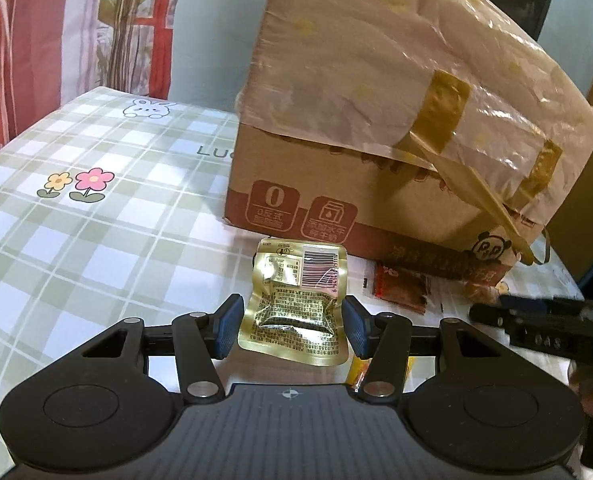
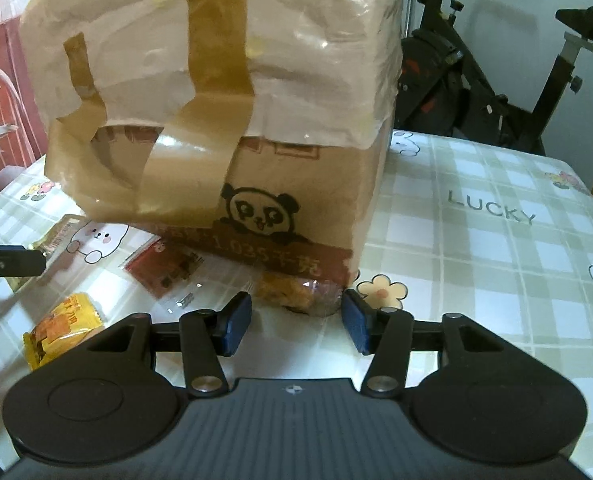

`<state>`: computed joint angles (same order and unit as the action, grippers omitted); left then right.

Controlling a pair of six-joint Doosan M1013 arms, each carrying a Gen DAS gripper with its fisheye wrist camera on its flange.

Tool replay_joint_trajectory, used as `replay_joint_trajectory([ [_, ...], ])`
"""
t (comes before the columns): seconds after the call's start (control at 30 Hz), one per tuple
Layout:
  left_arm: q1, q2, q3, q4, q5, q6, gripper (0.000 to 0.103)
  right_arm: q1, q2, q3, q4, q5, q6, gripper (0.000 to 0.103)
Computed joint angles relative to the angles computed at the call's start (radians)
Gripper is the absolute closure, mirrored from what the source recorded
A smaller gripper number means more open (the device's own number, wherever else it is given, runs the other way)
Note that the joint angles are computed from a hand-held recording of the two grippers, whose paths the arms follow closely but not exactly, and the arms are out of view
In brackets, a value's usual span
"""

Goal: Organize snacks
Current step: 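Grasp the gold-foil pouch with the left gripper while the right grasps the small clear-wrapped snack, then lift the gold pouch with the left gripper while the right carries its snack over the box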

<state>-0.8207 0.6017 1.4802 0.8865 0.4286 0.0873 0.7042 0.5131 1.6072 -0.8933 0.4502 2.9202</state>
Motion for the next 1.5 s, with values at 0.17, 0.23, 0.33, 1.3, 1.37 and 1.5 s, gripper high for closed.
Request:
replay_joint_trajectory([
  [0.17, -0.002, -0.003, 0.004, -0.002, -0.015, -0.005, 0.047, 0.009, -0.014, 0.003, 0.156, -0.049, -0.1, 0.048],
  [0.23, -0.003, -0.003, 0.005, -0.002, -0.021, 0.0, 0.047, 0.015, -0.02, 0.006, 0.227, -0.069, -0.18, 0.05],
  [0.33, -0.005, -0.005, 0.005, 0.009, -0.021, -0.007, 0.047, 0.031, -0.019, -0.003, 0.169, -0.039, -0.196, 0.05],
  [1.3, -0.017, -0.072, 0.041, -0.004, -0.069, 0.088, 0.047, 0.049, -0.06, 0.054, -0.077, -0.123, 0.07, 0.079],
  [1.37, -0.019, -0.087, 0.046, 0.062, -0.082, 0.049, 0.047, 0.053, -0.079, 0.07, -0.16, -0.14, 0.154, 0.079],
  [1.5, -0.024, -0.112, 0.046, 0.264, -0.103, -0.089, 0.047, 0.064, -0.114, 0.089, -0.402, -0.133, 0.393, 0.079],
])
